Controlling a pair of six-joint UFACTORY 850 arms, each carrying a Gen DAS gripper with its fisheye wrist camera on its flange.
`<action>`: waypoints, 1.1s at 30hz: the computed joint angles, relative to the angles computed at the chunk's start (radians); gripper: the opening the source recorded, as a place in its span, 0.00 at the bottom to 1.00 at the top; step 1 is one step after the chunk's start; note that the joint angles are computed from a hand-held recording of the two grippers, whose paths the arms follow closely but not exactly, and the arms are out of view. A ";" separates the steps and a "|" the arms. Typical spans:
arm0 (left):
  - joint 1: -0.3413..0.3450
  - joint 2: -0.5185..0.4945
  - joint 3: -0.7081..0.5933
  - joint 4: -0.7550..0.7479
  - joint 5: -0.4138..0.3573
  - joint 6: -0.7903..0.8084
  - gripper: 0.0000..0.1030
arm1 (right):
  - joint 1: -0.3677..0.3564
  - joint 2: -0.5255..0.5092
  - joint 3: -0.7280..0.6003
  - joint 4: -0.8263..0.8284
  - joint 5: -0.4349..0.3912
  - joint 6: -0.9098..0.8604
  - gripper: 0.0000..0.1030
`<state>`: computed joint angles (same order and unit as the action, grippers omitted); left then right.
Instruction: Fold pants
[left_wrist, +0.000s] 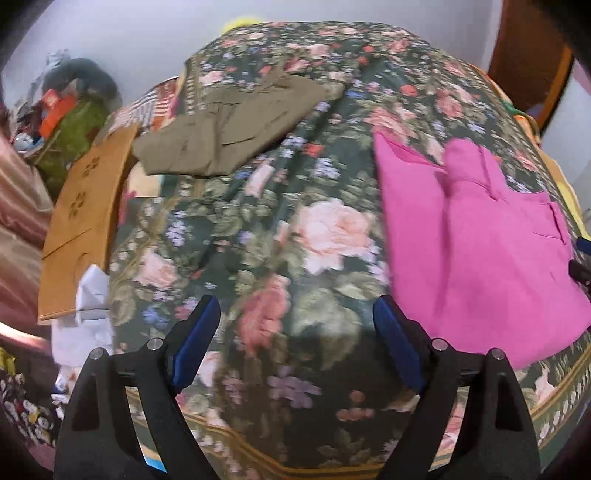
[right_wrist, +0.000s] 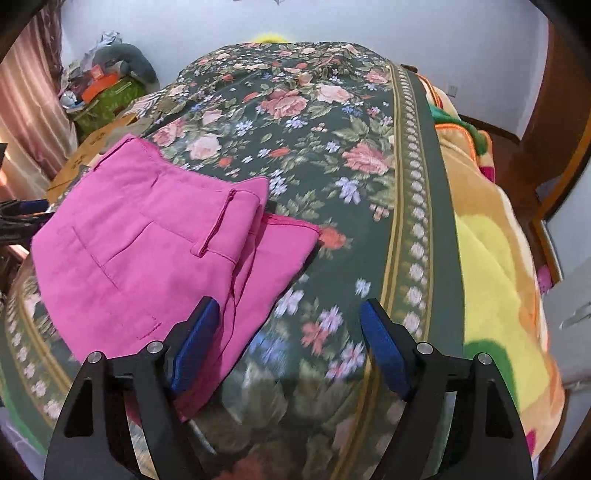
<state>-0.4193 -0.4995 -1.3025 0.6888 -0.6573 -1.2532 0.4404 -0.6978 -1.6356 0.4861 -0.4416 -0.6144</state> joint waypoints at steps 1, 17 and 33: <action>-0.001 0.004 -0.001 0.021 -0.010 -0.012 0.84 | 0.002 -0.010 -0.017 -0.036 0.004 0.028 0.74; 0.006 -0.087 -0.204 -0.088 0.207 0.217 0.73 | -0.002 -0.098 -0.215 0.156 -0.121 -0.056 0.50; 0.044 -0.229 -0.344 -0.520 0.228 0.624 0.31 | 0.002 -0.188 -0.311 0.169 -0.168 -0.040 0.13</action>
<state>-0.3749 -0.7282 -1.6465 0.1690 -0.4293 -0.6294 0.4426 -0.8860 -1.9468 0.6546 -0.6095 -0.6548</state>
